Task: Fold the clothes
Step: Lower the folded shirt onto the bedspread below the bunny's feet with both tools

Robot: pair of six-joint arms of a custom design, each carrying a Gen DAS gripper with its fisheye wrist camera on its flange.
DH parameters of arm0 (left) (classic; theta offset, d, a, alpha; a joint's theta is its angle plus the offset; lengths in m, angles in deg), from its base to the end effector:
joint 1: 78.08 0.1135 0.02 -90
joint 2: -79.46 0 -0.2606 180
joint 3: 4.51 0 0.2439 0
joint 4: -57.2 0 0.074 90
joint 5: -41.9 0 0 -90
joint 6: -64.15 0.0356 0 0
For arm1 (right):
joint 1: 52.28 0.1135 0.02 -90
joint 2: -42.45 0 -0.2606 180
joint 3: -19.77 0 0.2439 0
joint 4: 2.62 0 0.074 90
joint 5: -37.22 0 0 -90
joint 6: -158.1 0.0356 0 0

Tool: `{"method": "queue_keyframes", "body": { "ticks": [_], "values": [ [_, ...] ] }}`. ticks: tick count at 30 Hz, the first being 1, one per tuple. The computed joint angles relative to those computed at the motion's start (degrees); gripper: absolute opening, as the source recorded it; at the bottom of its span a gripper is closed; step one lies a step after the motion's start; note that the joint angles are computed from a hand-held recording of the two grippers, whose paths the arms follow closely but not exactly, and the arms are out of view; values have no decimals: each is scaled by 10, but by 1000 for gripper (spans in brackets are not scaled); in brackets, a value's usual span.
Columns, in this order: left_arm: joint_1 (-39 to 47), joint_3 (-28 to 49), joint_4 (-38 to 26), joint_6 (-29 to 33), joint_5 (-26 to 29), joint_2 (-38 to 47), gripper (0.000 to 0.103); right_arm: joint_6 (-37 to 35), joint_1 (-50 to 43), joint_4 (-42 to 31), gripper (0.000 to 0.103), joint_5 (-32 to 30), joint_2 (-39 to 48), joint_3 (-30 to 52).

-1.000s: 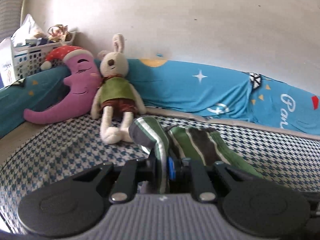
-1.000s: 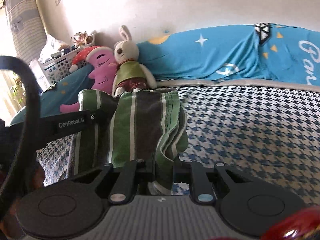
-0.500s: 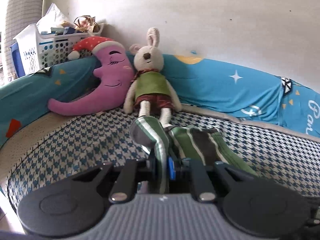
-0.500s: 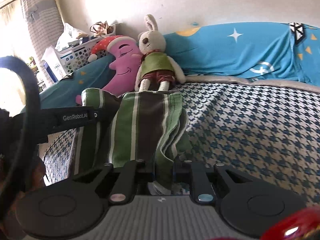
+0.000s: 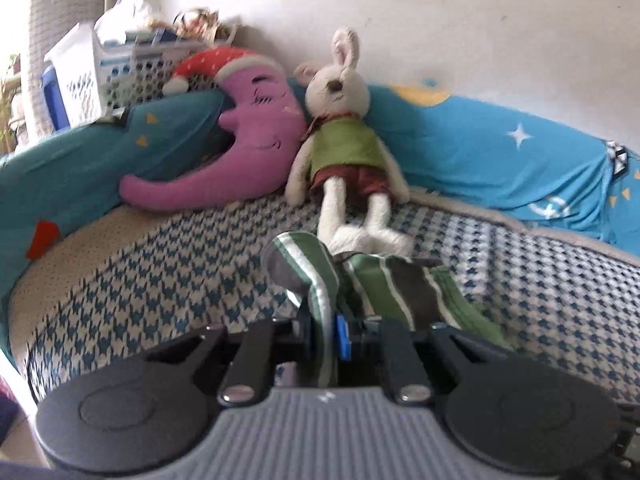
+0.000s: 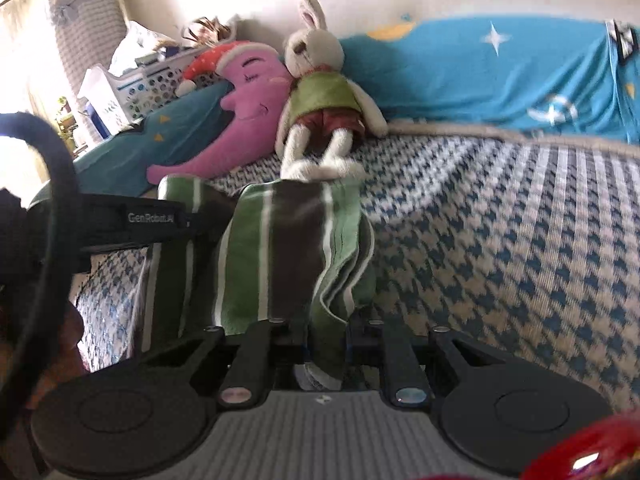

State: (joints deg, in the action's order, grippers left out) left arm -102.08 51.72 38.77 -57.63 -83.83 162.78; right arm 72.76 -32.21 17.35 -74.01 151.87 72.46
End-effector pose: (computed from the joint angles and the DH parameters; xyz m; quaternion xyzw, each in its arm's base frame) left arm 0.2633 -0.0945 0.1878 -0.1756 0.8711 0.0825 0.4512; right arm 0.3021 0.1241 0.0912 -0.1996 0.8597 0.2552 0.3949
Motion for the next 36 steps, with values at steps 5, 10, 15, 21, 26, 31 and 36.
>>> {"method": "queue_keyframes", "body": {
  "ticks": [5,10,15,21,26,31,36],
  "values": [
    [39,-2,-25,-64,9,13,45,9,-17,-38,27,0,-28,5],
    [73,-20,-43,-118,5,-15,57,10,-34,-30,27,30,-53,-9],
    [105,-44,-48,-168,34,-40,59,-2,-43,-7,25,-14,-73,-27],
    [74,-60,-7,-133,38,-64,59,-54,-17,-33,23,-37,-73,-30],
    [21,-40,11,-89,20,-35,71,-71,-2,-29,23,-14,-44,-22],
    [-14,4,-9,-61,-5,33,77,-64,3,-14,23,-3,-21,-15],
    [-3,15,8,-58,-1,87,79,-65,6,-9,23,0,-7,-5]
  ]
}}
